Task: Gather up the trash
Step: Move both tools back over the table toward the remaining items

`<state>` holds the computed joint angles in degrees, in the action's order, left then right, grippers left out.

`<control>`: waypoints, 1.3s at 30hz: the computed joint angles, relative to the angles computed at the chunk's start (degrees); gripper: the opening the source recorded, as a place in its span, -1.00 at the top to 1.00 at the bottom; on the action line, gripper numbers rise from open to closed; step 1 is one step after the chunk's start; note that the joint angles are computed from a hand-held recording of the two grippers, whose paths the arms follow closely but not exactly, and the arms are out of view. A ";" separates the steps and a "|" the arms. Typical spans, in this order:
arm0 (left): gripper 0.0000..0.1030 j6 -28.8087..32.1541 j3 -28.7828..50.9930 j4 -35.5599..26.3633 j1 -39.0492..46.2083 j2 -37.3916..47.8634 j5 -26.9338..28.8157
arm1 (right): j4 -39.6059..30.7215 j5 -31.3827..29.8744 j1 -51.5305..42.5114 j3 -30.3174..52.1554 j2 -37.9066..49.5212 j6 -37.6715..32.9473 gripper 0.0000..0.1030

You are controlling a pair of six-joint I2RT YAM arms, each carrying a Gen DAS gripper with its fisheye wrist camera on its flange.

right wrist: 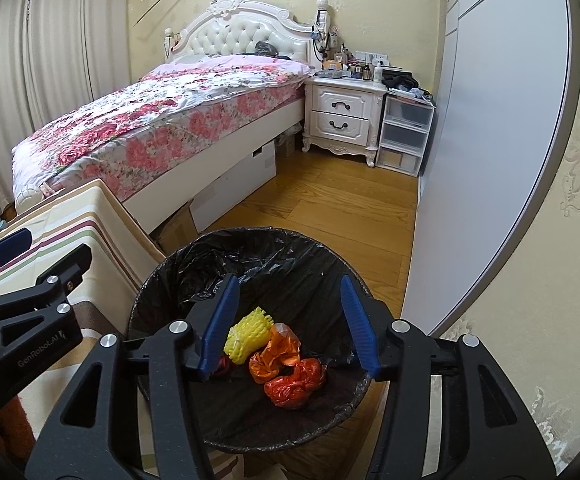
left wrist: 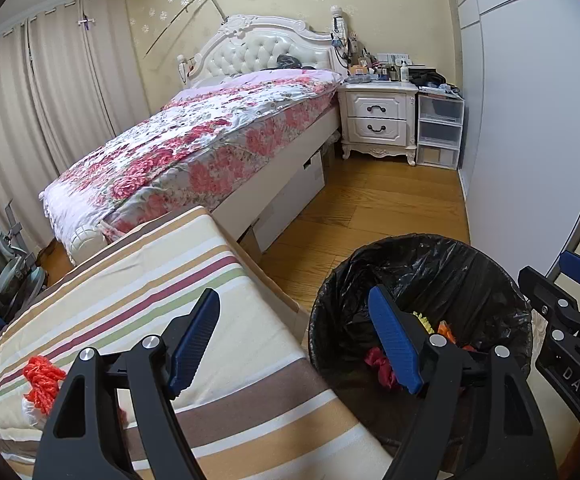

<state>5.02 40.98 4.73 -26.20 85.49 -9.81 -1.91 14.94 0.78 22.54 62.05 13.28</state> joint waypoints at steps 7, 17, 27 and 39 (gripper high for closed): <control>-0.45 1.00 -3.40 -3.37 3.84 -6.55 1.52 | -3.37 0.64 3.65 -0.56 -3.29 2.29 -0.11; -0.48 6.41 -9.82 -8.66 18.73 -17.61 7.85 | -8.00 6.01 19.26 0.06 -3.99 8.93 -0.12; -0.48 14.89 -13.17 -12.33 41.18 -22.89 18.51 | -10.88 12.68 38.18 3.16 0.86 16.78 -0.12; -0.48 25.02 -13.17 -13.75 64.50 -20.14 28.60 | -12.41 16.92 56.91 9.06 12.17 24.29 -0.12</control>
